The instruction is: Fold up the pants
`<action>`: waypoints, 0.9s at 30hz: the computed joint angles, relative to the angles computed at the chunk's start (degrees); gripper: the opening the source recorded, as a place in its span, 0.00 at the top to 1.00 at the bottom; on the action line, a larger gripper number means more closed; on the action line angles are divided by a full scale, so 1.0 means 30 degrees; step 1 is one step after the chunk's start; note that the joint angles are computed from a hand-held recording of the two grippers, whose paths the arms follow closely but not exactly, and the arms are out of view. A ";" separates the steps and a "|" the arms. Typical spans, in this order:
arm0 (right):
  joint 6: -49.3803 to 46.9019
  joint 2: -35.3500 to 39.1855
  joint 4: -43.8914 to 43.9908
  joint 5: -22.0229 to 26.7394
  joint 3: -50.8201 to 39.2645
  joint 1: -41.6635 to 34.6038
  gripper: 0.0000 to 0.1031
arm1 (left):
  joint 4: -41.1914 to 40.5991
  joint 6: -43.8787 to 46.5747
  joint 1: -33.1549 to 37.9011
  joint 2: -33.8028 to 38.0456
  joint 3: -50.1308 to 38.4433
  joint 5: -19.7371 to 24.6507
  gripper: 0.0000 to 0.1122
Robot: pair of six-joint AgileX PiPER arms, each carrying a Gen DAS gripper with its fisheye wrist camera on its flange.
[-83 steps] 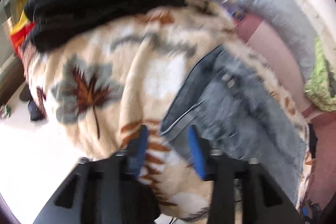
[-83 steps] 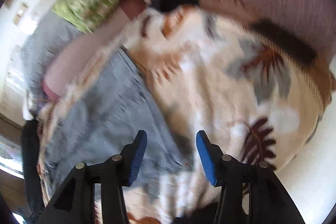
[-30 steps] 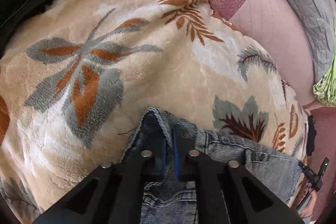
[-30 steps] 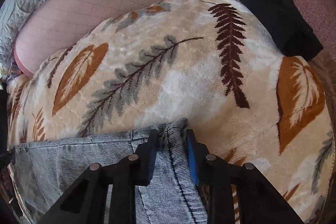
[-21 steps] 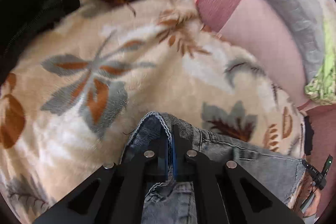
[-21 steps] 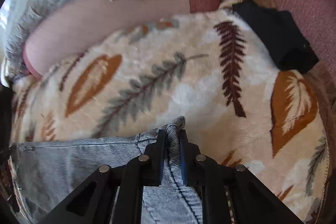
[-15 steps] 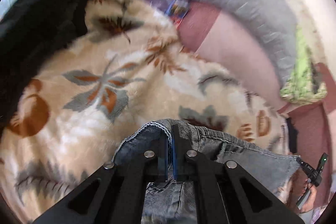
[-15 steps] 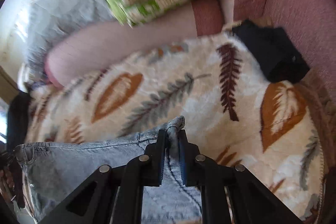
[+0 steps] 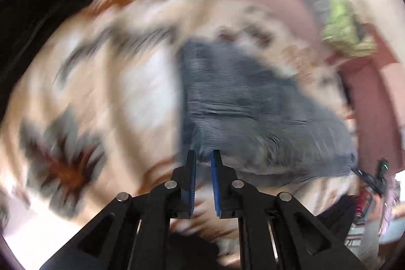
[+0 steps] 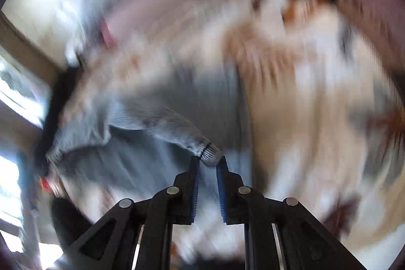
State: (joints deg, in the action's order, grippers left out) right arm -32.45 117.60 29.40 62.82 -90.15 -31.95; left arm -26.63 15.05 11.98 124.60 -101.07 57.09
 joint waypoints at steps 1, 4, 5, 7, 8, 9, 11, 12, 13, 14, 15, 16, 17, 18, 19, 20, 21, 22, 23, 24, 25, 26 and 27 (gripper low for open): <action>0.0024 -0.0156 0.0439 0.0064 0.0421 -0.0392 0.83 | 0.0933 -0.0699 -0.0008 -0.0150 0.0191 -0.0364 0.90; 0.0735 -0.1060 0.1326 -0.0442 0.0900 -0.1205 0.52 | 0.2885 -0.2702 -0.0111 -0.1004 0.0118 -0.1360 0.87; 0.0981 -0.1100 0.2119 -0.0045 0.0514 -0.1457 0.36 | 0.2828 -0.2805 -0.0204 -0.1348 0.0061 -0.1600 0.85; 0.1382 -0.0837 0.3509 0.0938 -0.0095 -0.1685 0.35 | 0.2698 -0.2929 -0.0790 -0.2113 0.0126 -0.2317 0.67; 0.1848 -0.0597 0.4436 0.1536 -0.0350 -0.1716 0.35 | 0.2435 -0.2810 -0.1307 -0.2603 0.0472 -0.2981 0.62; 0.2228 -0.0478 0.4889 0.1803 -0.0352 -0.1658 0.35 | 0.2163 -0.2547 -0.1739 -0.3112 0.1133 -0.3739 0.56; 0.3922 -0.0259 0.5184 0.1711 -0.0131 -0.1259 0.35 | 0.1938 -0.2826 -0.2997 -0.3701 0.2152 -0.5310 0.56; 0.4769 -0.0040 0.5503 0.1728 0.0108 -0.1140 0.35 | 0.1941 -0.2841 -0.3350 -0.3691 0.2381 -0.5556 0.56; 0.5317 -0.0020 0.5857 0.1330 0.0528 -0.0919 0.35 | 0.2063 -0.2946 -0.3784 -0.3530 0.2400 -0.5753 0.56; 0.5849 0.0016 0.6160 0.0879 0.0982 -0.0766 0.35 | 0.2727 -0.3606 -0.4405 -0.3297 0.2455 -0.6243 0.56; 0.6008 0.0145 0.6297 0.0739 0.1138 -0.0754 0.35 | 0.4155 -0.4675 -0.5148 -0.2913 0.2379 -0.6650 0.56; 0.6181 0.0263 0.6665 0.0451 0.1474 -0.0634 0.35 | 0.5123 -0.5277 -0.5696 -0.2585 0.2299 -0.6770 0.56; 0.6283 0.0357 0.7071 0.0265 0.1667 -0.0597 0.35 | 0.5328 -0.5298 -0.6025 -0.2375 0.2480 -0.6975 0.56; 0.6240 0.0599 0.7634 0.0013 0.1856 -0.0574 0.35 | 0.5326 -0.5341 -0.6207 -0.2295 0.2751 -0.7097 0.56; 0.6371 0.0707 0.7832 -0.0296 0.1976 -0.0464 0.35 | 0.5223 -0.5339 -0.6290 -0.1951 0.2570 -0.6952 0.56; 0.6635 0.0833 0.7963 -0.0667 0.2161 -0.0418 0.35 | 0.5083 -0.5306 -0.6357 -0.1542 0.2308 -0.6854 0.56; 0.6710 0.0973 0.8258 -0.0865 0.2316 -0.0504 0.37 | 0.5512 -0.5756 -0.6497 -0.1189 0.2175 -0.6942 0.56; 0.6916 0.1078 0.8363 -0.1177 0.2285 -0.0568 0.42 | 0.6334 -0.6484 -0.6670 -0.0691 0.1799 -0.6754 0.56; 0.7221 0.0877 0.7703 -0.2000 0.2295 -0.0306 0.66 | 0.6760 -0.6725 -0.6713 -0.0249 0.1323 -0.6287 0.56; 0.7460 0.0645 0.6946 -0.2578 0.2170 -0.0058 0.81 | 0.6847 -0.6656 -0.6681 0.0023 0.1185 -0.6148 0.56; 0.7767 0.0288 0.6116 -0.3115 0.2116 0.0221 0.84 | 0.6729 -0.6448 -0.6623 0.0101 0.1211 -0.6236 0.56; 0.8122 -0.0437 0.4810 -0.3836 0.2139 0.0607 0.90 | 0.6665 -0.6211 -0.6626 0.0018 0.1369 -0.6319 0.56; 0.8365 -0.0994 0.3708 -0.4007 0.1982 0.0819 0.90 | 0.6581 -0.5837 -0.6568 -0.0030 0.1327 -0.6081 0.56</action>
